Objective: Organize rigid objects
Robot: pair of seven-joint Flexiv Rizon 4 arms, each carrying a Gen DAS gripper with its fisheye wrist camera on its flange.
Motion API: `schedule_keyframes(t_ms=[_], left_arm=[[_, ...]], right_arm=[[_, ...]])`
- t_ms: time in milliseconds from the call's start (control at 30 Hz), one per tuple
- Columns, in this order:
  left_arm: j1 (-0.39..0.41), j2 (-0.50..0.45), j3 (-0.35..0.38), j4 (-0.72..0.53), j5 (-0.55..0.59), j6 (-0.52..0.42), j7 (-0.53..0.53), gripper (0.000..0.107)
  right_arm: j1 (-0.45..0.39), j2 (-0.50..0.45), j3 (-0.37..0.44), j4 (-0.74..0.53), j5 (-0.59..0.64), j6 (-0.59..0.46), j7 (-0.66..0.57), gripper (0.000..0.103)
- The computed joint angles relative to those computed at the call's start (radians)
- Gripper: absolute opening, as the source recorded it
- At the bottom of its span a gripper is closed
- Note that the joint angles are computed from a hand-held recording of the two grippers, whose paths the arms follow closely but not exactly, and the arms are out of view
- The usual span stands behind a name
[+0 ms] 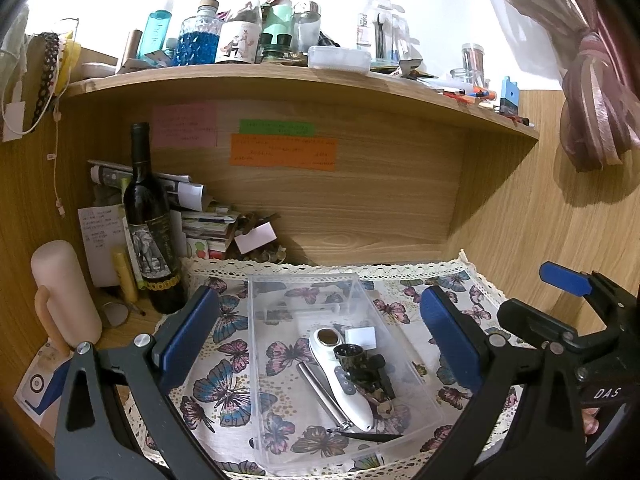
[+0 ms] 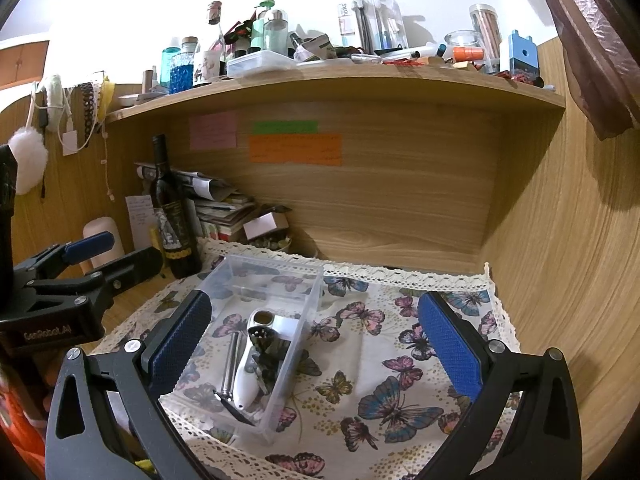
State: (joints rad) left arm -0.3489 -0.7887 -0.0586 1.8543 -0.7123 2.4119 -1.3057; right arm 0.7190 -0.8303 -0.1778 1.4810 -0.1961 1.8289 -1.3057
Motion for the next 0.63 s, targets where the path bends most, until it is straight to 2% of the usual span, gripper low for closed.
schedule_keyframes(t_ms=[267,633], left_arm=[[0.025,0.01,-0.01,0.013,0.052,-0.023,-0.033,0.102],[0.02,0.006,0.005,0.01,0.065,-0.031,-0.053,0.102]], right_arm=[[-0.004,0.0,0.008,0.0,-0.003,-0.003,-0.003,0.103],[-0.012,-0.007,0.017,-0.011,-0.018,-0.018,0.005,0.103]])
